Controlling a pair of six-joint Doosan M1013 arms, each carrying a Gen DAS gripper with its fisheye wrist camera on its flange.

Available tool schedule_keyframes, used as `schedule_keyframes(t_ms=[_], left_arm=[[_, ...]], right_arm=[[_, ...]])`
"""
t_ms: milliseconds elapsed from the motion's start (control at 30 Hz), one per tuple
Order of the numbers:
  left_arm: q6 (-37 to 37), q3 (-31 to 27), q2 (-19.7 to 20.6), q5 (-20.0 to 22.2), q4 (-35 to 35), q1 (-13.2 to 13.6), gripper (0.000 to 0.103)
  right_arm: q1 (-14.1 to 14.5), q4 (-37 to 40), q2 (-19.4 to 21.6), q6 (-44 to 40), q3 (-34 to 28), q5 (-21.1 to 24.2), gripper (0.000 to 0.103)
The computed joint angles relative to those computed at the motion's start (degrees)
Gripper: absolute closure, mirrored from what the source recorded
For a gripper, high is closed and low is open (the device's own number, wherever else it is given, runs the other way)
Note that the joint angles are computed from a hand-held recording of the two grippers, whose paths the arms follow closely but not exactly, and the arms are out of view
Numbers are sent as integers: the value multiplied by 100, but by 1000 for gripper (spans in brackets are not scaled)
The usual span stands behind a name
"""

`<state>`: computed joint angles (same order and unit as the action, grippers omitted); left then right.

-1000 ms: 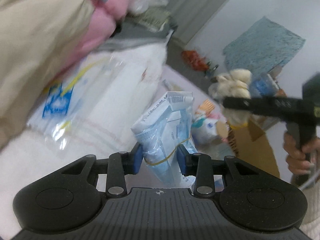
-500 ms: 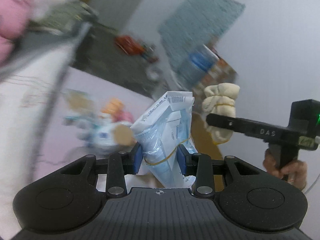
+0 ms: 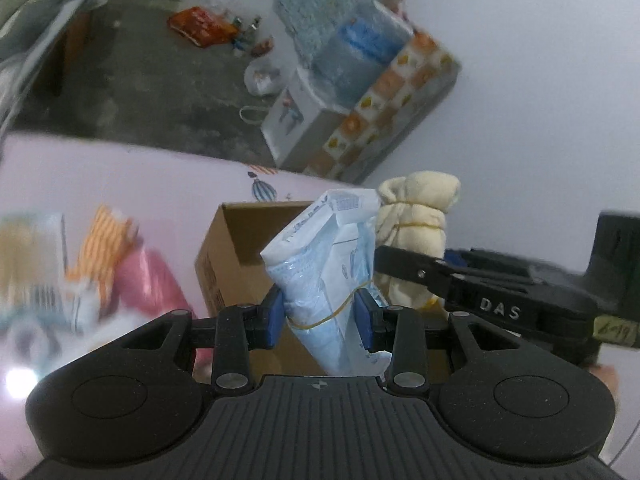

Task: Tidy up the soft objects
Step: 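Carry the mask pack and sock bundle in both tools over the cardboard box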

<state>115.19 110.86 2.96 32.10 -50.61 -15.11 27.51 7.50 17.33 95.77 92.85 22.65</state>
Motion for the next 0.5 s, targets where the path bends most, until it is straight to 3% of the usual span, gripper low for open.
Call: schedule_keyframes(t_ms=[200,333,400,500], left_arm=[[-750,-633,679,164,1419,-133,68],[-511,-849,925,215,1682,-208,68],[-638,-967,1006,302,1811,-224,68],[-1362,-1199,1077,604,2783,-388,66]], right_arm=[[-78,-303,585,684,-508,623,101],[-32,-1273,784,1666,-690,763,101],[-125,-940,813,1530,-716,771,101],[-166,-854,850,1535,-736,940,101]])
